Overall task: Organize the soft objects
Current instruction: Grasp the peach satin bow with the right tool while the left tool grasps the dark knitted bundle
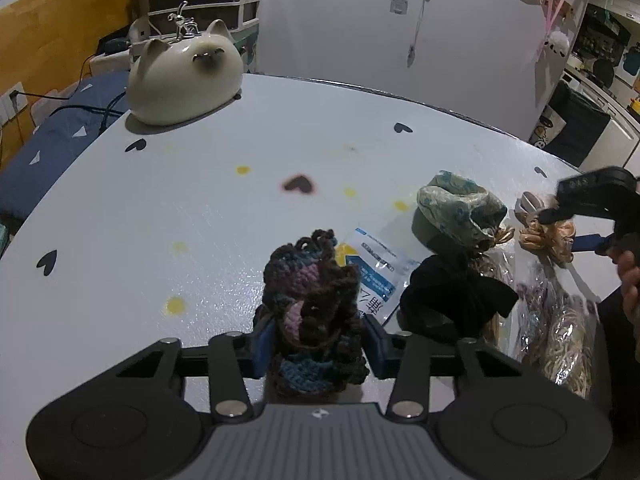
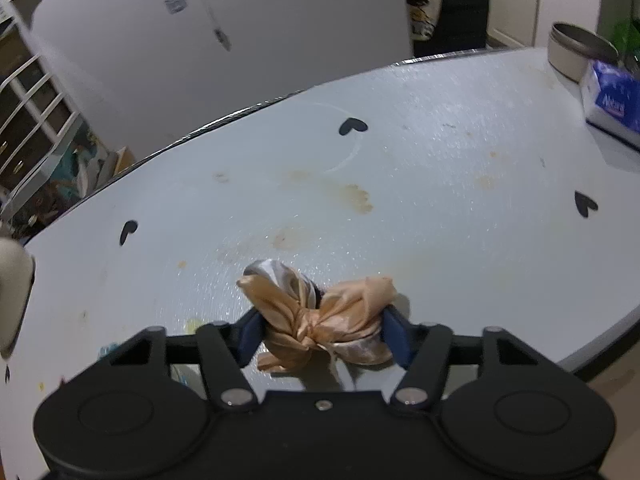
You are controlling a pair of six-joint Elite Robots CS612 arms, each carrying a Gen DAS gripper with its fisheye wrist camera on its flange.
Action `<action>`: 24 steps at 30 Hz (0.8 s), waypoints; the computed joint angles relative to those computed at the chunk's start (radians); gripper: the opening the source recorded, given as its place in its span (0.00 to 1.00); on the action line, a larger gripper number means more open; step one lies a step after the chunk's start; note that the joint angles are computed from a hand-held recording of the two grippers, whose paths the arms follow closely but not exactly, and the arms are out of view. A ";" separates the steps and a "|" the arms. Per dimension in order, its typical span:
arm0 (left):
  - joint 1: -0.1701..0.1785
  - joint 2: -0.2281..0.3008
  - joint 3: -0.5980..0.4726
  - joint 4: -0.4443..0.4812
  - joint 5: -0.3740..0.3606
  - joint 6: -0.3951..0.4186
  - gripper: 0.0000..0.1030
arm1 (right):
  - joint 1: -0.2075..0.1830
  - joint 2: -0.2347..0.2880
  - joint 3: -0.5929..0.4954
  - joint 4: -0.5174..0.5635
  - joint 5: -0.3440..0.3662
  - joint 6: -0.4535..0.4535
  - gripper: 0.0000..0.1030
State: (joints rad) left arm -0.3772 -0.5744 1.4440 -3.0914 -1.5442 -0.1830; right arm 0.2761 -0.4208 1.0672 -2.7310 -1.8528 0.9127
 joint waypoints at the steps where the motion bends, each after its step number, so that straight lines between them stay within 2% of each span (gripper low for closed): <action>1: 0.000 0.000 0.001 -0.004 0.001 -0.004 0.42 | 0.001 -0.003 0.009 -0.015 -0.004 -0.021 0.49; 6: 0.001 -0.005 0.014 -0.029 0.006 -0.011 0.34 | 0.001 -0.031 0.074 -0.097 0.017 -0.107 0.36; 7: 0.002 -0.006 0.017 -0.033 0.006 -0.012 0.33 | 0.003 -0.037 0.086 -0.110 0.013 -0.128 0.20; 10: 0.002 -0.012 0.030 -0.049 0.011 -0.014 0.30 | 0.008 -0.057 0.123 -0.157 0.016 -0.174 0.12; 16: 0.003 -0.028 0.060 -0.078 0.009 -0.020 0.29 | 0.023 -0.090 0.189 -0.242 0.010 -0.263 0.11; 24: 0.004 -0.064 0.121 -0.147 0.012 -0.035 0.29 | 0.039 -0.125 0.253 -0.307 0.002 -0.299 0.10</action>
State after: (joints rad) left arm -0.3736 -0.6381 1.5646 -3.2382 -1.5317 -0.2180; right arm 0.3152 -0.5456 1.3201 -3.0381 -1.8512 0.6135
